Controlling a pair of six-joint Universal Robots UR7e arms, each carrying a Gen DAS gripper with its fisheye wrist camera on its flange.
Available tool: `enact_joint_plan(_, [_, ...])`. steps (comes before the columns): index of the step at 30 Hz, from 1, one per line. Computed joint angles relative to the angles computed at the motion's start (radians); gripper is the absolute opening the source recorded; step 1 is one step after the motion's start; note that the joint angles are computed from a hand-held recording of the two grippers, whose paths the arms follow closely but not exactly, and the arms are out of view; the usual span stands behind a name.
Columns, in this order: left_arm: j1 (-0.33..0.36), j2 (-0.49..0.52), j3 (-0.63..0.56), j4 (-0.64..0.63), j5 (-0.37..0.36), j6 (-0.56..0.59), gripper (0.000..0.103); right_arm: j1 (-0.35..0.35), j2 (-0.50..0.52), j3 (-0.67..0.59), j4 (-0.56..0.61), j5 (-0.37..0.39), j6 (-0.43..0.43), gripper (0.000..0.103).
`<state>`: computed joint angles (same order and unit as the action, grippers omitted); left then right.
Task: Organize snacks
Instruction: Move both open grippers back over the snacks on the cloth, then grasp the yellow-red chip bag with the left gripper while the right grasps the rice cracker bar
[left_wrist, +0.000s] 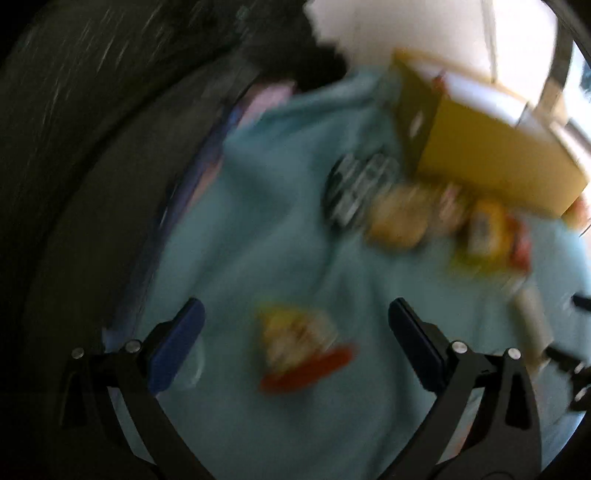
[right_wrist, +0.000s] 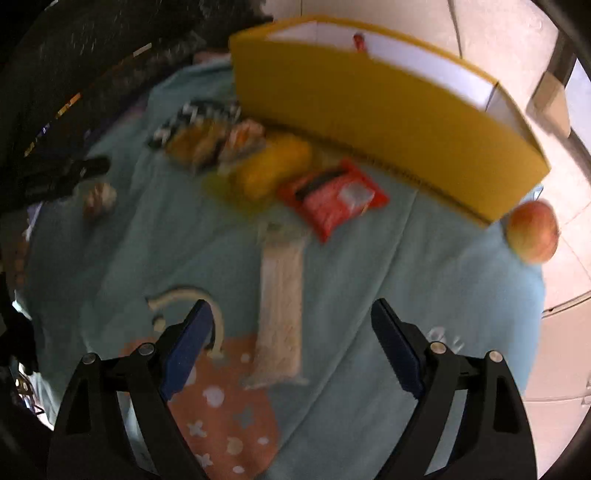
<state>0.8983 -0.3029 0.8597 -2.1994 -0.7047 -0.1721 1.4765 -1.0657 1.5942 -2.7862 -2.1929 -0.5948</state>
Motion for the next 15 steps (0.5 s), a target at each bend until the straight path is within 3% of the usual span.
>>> enact_joint_plan(3, [0.014,-0.039,0.091,-0.007,0.005,-0.035,0.101,0.002,0.022,0.014,-0.043,-0.037,-0.026,0.088])
enact_joint_plan(6, [0.015,-0.032,0.11,-0.051,-0.001,0.024,0.101,0.004,0.038,0.008,-0.034,-0.053,-0.038,0.069])
enact_joint_plan(10, [0.02,-0.001,0.063,-0.02,-0.007,0.036,0.101,-0.002,0.047,-0.006,0.01,-0.081,-0.021,0.056])
enact_joint_plan(12, [0.026,-0.001,0.062,-0.05,-0.016,0.038,0.101,-0.008,0.036,-0.008,0.045,-0.066,0.005,0.041])
enact_joint_plan(15, [0.035,-0.02,0.092,-0.104,-0.05,0.011,0.101,-0.012,0.014,0.007,0.059,-0.041,0.008,0.031])
